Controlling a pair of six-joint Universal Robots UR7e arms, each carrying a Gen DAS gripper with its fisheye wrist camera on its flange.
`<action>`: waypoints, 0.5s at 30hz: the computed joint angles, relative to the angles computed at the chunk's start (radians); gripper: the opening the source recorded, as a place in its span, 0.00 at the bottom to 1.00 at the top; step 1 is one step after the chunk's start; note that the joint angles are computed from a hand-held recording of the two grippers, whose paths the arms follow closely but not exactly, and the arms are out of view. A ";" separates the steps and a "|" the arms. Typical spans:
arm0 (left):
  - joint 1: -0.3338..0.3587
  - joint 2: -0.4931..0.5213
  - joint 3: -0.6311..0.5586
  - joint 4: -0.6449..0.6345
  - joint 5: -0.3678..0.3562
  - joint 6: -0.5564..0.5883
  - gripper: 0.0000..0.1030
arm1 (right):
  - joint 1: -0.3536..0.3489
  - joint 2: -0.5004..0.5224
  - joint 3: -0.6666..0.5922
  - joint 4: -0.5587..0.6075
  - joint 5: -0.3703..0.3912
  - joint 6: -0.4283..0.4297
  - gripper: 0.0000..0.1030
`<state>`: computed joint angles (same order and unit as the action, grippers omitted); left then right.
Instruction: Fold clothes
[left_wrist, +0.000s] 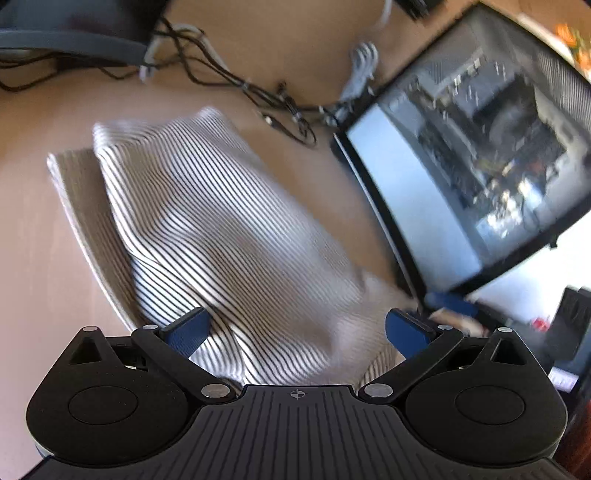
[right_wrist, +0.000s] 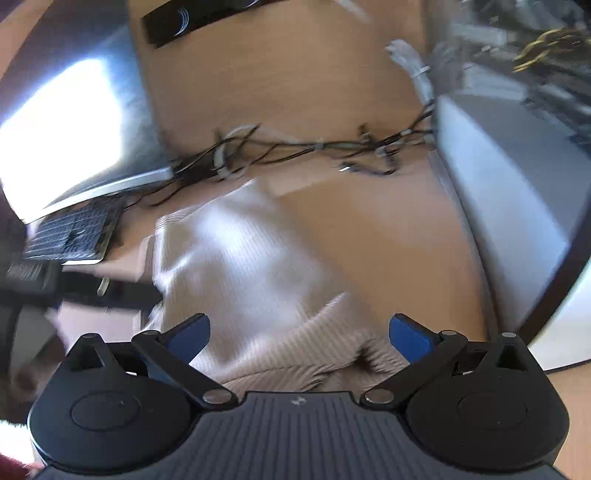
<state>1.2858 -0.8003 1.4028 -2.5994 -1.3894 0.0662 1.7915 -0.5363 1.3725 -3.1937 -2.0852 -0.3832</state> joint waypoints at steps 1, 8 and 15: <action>-0.003 0.008 -0.004 0.004 0.027 0.005 1.00 | 0.004 0.018 -0.012 -0.028 -0.049 -0.036 1.00; 0.004 0.028 -0.027 0.012 0.087 0.028 1.00 | 0.003 0.040 0.006 0.045 -0.084 -0.068 1.00; -0.012 0.017 -0.002 -0.057 0.227 0.088 1.00 | 0.028 0.052 0.031 0.106 0.013 -0.078 1.00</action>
